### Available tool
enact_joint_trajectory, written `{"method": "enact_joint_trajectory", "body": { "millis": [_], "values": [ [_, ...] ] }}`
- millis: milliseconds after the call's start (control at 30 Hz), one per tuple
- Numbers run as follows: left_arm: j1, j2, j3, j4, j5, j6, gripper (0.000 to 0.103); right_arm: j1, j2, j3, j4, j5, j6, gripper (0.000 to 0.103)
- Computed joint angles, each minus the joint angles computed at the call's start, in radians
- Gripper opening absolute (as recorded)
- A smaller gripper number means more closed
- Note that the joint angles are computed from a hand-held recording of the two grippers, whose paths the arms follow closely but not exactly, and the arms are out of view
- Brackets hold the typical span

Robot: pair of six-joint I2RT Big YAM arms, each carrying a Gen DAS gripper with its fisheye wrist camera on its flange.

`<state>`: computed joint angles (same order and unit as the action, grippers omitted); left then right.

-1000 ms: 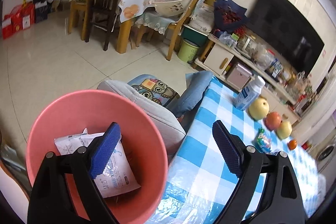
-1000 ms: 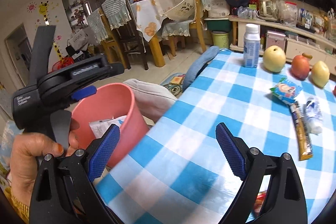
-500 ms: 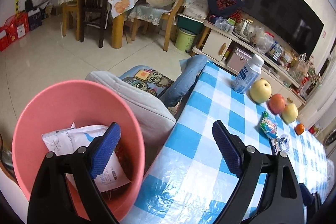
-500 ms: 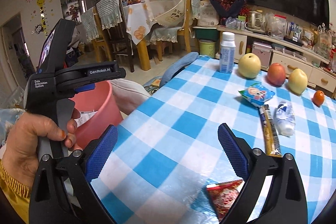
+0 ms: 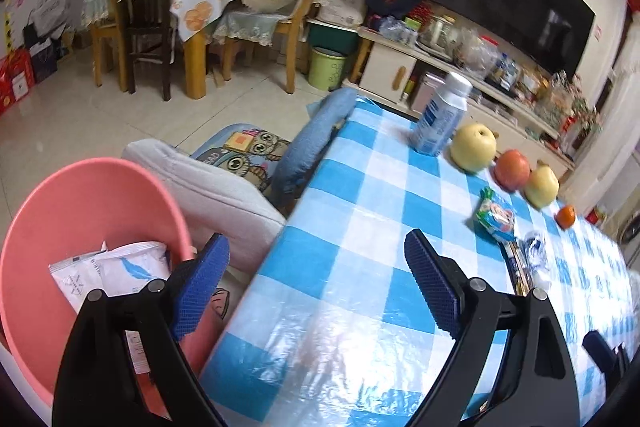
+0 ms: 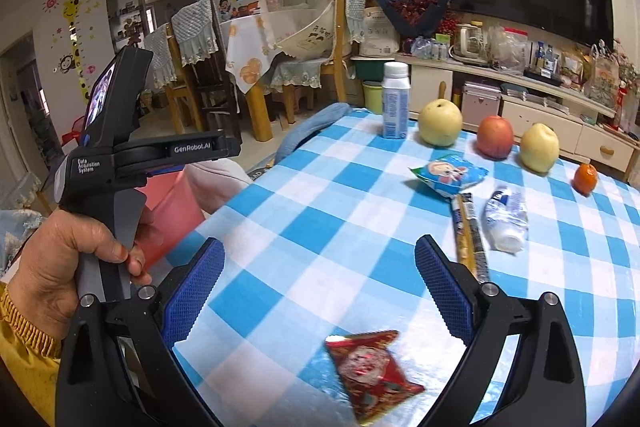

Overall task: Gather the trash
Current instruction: 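Move both open grippers back over the table, then grasp the blue cartoon snack pouch with the left gripper while the right grasps the clear plastic wrapper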

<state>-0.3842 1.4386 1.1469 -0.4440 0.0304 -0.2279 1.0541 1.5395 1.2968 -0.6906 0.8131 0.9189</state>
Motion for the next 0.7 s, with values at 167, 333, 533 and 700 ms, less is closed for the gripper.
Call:
{"method": "enact_joint_trajectory", "body": {
  "millis": [167,333,533,700],
  "values": [
    [-0.051,0.017,0.012,-0.01,-0.024,0.042,0.09,-0.006,-0.057,-0.066,-0.014,0.015,0.047,0.095],
    [-0.104,0.034,0.024,-0.014,-0.038,0.095,0.09,-0.024,-0.117,-0.131,-0.023,0.012,0.1,0.095],
    [-0.173,0.064,0.049,-0.01,-0.052,0.121,0.09,-0.067,-0.203,-0.218,-0.023,-0.019,0.161,0.095],
    [-0.217,0.097,0.079,0.011,-0.052,0.135,0.09,-0.126,-0.279,-0.3,-0.007,-0.066,0.221,0.095]
  ]
}}
